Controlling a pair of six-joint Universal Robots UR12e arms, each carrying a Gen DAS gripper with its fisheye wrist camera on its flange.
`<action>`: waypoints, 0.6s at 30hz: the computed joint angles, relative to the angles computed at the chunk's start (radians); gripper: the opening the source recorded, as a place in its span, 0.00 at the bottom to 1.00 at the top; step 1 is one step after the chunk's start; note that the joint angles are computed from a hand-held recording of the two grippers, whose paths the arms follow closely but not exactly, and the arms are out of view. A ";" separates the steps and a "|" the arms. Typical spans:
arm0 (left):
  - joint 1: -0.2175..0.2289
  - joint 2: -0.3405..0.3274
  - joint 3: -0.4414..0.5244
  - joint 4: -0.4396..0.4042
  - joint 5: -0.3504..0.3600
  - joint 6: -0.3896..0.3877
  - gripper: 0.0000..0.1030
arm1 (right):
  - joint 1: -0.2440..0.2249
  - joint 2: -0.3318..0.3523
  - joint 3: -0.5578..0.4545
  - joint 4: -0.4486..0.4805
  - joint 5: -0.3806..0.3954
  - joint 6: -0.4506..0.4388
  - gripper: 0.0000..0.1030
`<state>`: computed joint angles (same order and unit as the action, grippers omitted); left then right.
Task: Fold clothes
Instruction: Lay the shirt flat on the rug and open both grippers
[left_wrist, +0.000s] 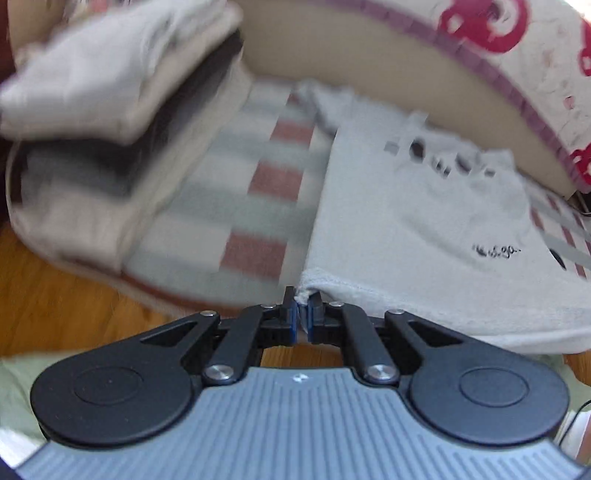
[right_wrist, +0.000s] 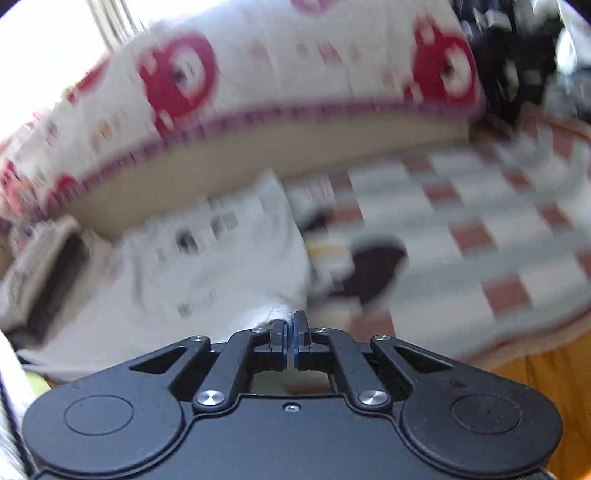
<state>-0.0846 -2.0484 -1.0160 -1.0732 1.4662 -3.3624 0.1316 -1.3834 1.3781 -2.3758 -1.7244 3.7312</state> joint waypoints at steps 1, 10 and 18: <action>0.001 -0.005 0.010 -0.040 -0.004 0.000 0.05 | 0.000 -0.001 0.003 0.036 0.008 0.024 0.02; -0.034 -0.014 0.074 -0.284 0.136 0.289 0.20 | -0.038 -0.019 -0.006 0.233 0.174 0.162 0.35; 0.040 -0.024 0.136 -0.168 -0.163 0.193 0.46 | -0.059 0.003 0.010 -0.117 0.246 0.176 0.55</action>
<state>-0.0442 -2.0729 -0.8804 -1.2413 1.3029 -3.1695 0.0727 -1.3807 1.3876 -2.4933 -1.4785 3.9071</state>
